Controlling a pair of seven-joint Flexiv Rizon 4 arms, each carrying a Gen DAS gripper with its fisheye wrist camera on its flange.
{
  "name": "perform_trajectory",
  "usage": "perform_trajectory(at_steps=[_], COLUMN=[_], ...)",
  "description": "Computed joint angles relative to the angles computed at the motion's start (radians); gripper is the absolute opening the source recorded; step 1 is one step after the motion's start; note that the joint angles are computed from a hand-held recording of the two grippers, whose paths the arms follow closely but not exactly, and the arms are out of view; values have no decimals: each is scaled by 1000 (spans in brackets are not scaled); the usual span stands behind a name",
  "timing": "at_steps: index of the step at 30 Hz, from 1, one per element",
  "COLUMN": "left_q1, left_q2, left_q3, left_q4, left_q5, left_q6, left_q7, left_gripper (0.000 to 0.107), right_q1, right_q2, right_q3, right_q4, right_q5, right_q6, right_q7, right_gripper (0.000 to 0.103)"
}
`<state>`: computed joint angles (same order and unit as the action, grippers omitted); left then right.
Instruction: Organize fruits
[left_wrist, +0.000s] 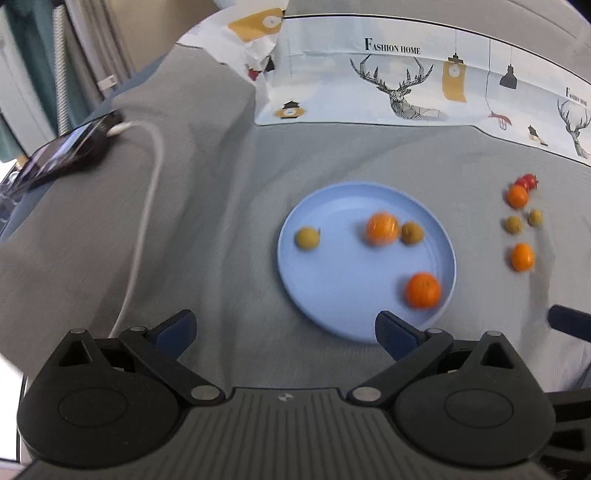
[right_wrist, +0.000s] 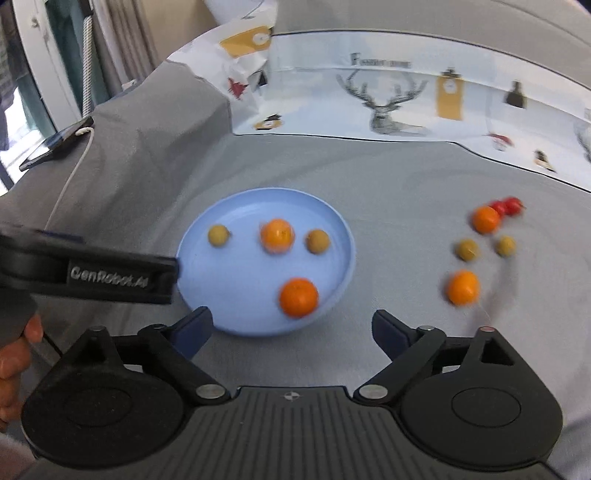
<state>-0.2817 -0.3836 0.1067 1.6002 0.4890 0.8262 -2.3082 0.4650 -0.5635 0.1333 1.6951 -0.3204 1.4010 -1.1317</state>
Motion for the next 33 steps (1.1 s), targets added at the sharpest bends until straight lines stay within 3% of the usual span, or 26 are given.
perform_trajectory(at_steps=[3,9,14,17,21,33], left_q1=[-20,-41,-40,-38,-40,-27], left_q2=[45,116,163,182,205,240], left_q3=[4,-12,-41,-58,-76,-108], left_q4=[49,95,118,124,129,148], left_q5=[19,112,169,189,227,269], left_q6=[-5,-9,-14,-20,-25,-25], left_q7=[-48,-138,-181,-196,-223,-255], left_gripper=[103,103,103,103,103,103], right_q1=[4,106,155,219,298,430], right_q2=[59,135,179,205,233,266], right_q3=[-9,-161,-216,-293,-379,-499], right_q4=[84,208,277,318,356,402], right_q5=[-3,-90,-132,-146,-132,-54], right_q6=[36,181,245,289,311,344], right_q7=[9,123,152,164,172,111], right_gripper=[96,98,100,102,102,102])
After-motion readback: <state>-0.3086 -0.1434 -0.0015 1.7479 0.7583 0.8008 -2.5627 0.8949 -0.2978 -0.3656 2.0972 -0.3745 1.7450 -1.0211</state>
